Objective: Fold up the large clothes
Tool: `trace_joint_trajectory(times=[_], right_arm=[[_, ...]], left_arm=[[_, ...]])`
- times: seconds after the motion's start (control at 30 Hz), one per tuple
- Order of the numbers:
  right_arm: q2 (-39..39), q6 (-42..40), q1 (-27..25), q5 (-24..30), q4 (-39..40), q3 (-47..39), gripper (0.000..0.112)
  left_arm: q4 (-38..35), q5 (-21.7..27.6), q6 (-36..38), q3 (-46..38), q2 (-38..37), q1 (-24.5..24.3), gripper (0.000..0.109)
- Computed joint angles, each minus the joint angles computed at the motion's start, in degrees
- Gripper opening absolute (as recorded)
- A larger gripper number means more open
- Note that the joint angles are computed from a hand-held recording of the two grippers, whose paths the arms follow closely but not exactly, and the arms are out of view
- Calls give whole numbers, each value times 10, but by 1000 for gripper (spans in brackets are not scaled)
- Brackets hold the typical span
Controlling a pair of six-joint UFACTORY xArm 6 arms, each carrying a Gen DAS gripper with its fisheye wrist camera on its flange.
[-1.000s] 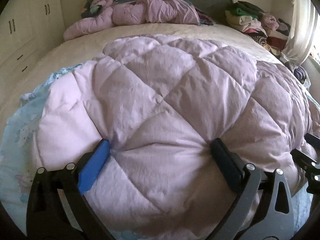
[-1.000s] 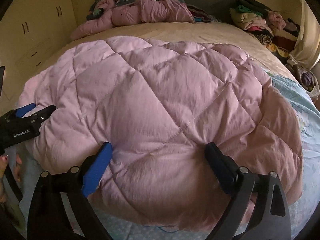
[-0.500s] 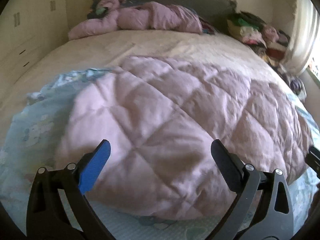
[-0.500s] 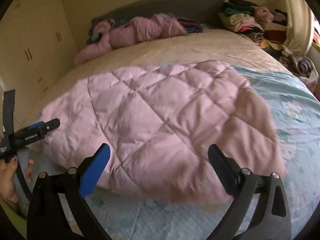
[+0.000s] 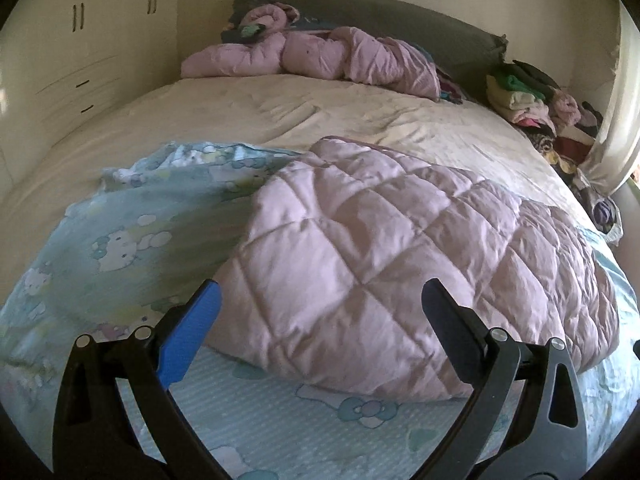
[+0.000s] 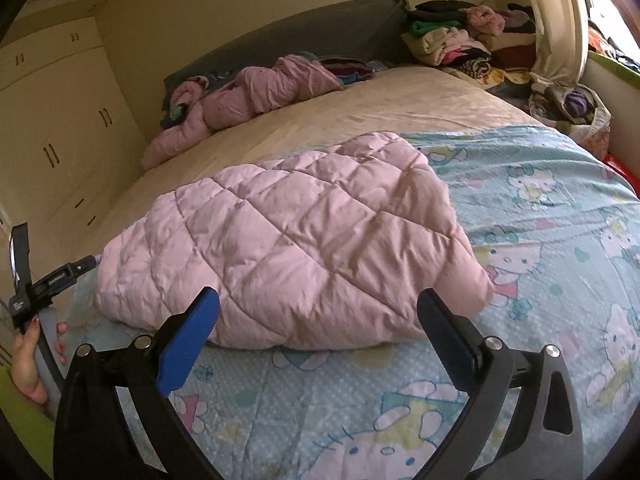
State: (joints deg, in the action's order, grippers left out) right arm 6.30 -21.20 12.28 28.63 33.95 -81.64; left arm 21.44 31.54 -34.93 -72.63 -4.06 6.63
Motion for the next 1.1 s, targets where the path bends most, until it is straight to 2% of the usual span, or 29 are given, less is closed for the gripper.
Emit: trace_joint_trajectory(times=[0.37,0.67,0.77,1.1], right_arm=[[-17,26,-3,-9,-25,38,99],[-3,50,-9,9,-36,36,99],[8,58,-13,21,-34,26,99],[58,65,-40,94,33,-23,99]], left_arm=[[-29,11,8,37,-25,24,94],[-54,30,11,34,-8,40,94],[-108,27,33,39,-3,48,94],[-425,-16,174,67,19,78,94]])
